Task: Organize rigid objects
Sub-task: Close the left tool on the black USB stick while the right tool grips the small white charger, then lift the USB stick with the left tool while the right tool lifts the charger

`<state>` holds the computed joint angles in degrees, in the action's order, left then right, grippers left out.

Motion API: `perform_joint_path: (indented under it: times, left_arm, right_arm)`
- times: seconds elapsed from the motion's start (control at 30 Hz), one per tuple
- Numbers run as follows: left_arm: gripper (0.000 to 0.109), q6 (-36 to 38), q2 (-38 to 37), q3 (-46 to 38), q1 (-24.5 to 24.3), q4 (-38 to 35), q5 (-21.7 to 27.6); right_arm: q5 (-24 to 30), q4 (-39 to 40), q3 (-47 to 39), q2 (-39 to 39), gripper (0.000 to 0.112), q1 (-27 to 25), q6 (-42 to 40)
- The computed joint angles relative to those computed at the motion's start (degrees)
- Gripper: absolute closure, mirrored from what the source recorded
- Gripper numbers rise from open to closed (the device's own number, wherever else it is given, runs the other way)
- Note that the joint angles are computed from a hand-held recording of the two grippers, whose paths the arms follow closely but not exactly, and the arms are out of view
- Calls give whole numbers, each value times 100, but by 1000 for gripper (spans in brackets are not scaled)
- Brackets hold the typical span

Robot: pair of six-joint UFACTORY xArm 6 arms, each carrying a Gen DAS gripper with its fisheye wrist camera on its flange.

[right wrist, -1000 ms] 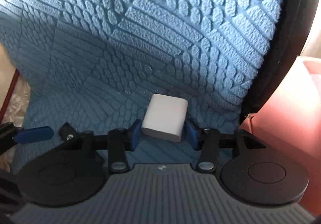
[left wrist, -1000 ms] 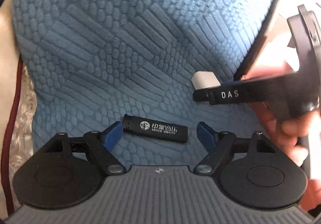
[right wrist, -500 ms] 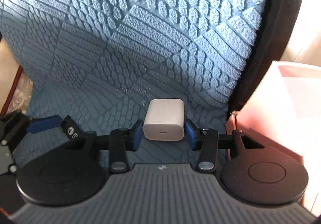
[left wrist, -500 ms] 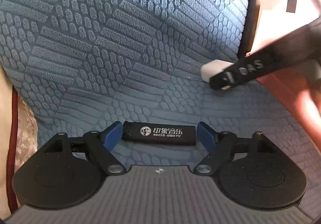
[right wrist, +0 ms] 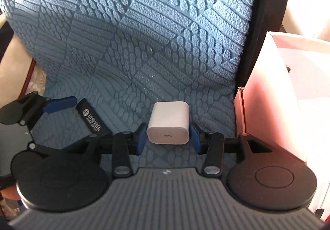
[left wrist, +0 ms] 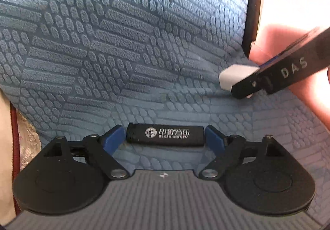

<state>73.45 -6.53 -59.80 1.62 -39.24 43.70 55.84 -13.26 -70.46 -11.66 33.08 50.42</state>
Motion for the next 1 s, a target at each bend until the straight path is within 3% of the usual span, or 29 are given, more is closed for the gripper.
perform_joint_path:
  times: [0.2, 0.33, 0.7, 0.77, 1.0]
  left_arm:
    - [15, 109, 109, -59, 31, -155, 16]
    - [22, -128, 279, -289, 179, -178, 486]
    - [22, -407, 99, -156, 13, 83, 269]
    - [22, -372, 22, -192, 107, 7, 433]
    - [22, -1270, -2, -345, 317, 199, 719]
  right_arm:
    - [39, 35, -162, 238, 65, 0, -75]
    - [113, -51, -259, 383, 65, 62, -103]
    - [98, -176, -175, 313, 66, 194, 26]
    - [54, -161, -71, 235, 66, 219, 97]
    - [178, -258, 3, 38, 66, 423, 314]
